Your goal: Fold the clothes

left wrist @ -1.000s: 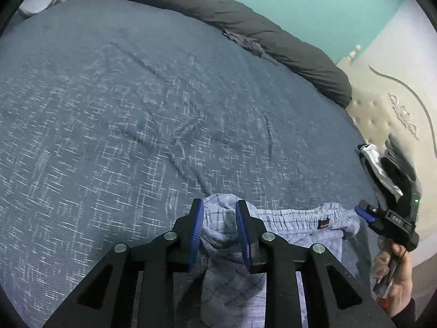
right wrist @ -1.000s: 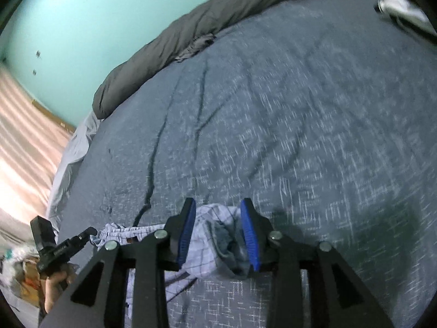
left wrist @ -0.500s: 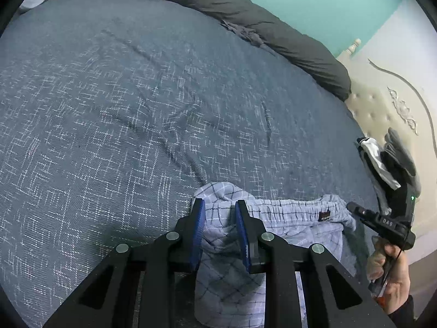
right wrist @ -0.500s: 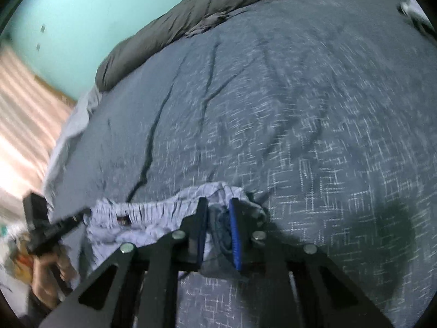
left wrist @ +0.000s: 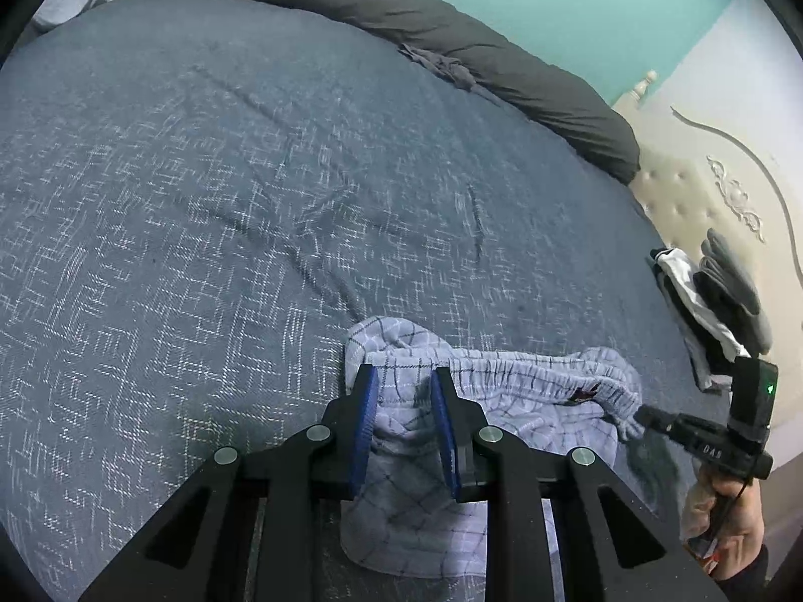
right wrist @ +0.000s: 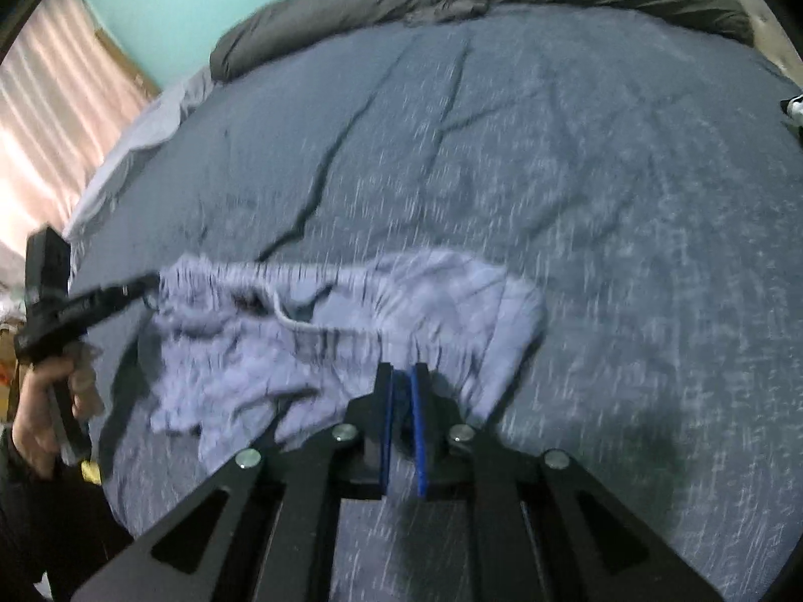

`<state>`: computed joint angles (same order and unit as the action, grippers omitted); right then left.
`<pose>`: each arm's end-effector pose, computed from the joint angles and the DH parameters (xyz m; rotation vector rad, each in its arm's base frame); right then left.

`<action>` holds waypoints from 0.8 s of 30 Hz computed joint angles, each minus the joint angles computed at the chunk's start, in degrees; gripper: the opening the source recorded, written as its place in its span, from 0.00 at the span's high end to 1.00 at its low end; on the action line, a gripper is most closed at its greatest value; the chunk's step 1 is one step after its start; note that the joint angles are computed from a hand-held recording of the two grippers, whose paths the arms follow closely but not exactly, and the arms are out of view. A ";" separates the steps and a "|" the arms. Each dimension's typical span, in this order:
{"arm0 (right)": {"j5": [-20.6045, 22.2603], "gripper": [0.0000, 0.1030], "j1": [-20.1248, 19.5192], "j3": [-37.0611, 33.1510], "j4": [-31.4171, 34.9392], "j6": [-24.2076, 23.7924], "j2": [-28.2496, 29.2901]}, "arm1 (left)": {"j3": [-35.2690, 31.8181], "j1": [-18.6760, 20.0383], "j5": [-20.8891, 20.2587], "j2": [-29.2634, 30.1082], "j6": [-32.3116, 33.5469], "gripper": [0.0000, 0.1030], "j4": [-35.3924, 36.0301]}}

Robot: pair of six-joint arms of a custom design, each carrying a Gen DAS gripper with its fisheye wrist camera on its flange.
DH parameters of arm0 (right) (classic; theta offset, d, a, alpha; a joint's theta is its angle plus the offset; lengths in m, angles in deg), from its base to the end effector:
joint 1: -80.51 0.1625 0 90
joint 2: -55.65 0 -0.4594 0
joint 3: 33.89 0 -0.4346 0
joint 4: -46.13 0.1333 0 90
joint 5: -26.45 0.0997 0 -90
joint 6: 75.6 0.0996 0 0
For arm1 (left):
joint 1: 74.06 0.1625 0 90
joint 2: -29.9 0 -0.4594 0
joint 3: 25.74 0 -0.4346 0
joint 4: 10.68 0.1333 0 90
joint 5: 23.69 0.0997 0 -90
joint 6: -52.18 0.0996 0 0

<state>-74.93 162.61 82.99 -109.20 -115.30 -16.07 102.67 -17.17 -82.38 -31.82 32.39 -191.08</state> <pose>0.0332 -0.5879 0.2333 0.7193 -2.7061 0.3430 -0.1264 -0.5326 0.1301 0.1560 2.7101 -0.8476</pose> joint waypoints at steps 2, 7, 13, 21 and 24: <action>1.15 0.94 -0.43 0.13 1.16 0.51 -0.92 | -0.08 -0.07 0.01 0.10 0.23 0.77 0.04; 5.01 0.94 -1.55 -0.60 0.79 4.43 -1.19 | -0.23 0.23 -0.27 0.13 0.22 0.77 0.37; 13.14 0.68 -4.77 -3.49 3.45 14.02 0.16 | -0.37 0.53 -0.35 0.03 0.50 0.77 0.65; 10.69 0.68 -4.76 -4.39 3.82 14.62 2.73 | -0.16 0.64 -0.56 -0.02 0.40 0.77 0.92; 8.55 0.82 -3.23 -3.24 0.54 11.55 2.69 | -0.09 0.25 0.08 -0.11 0.96 0.77 1.41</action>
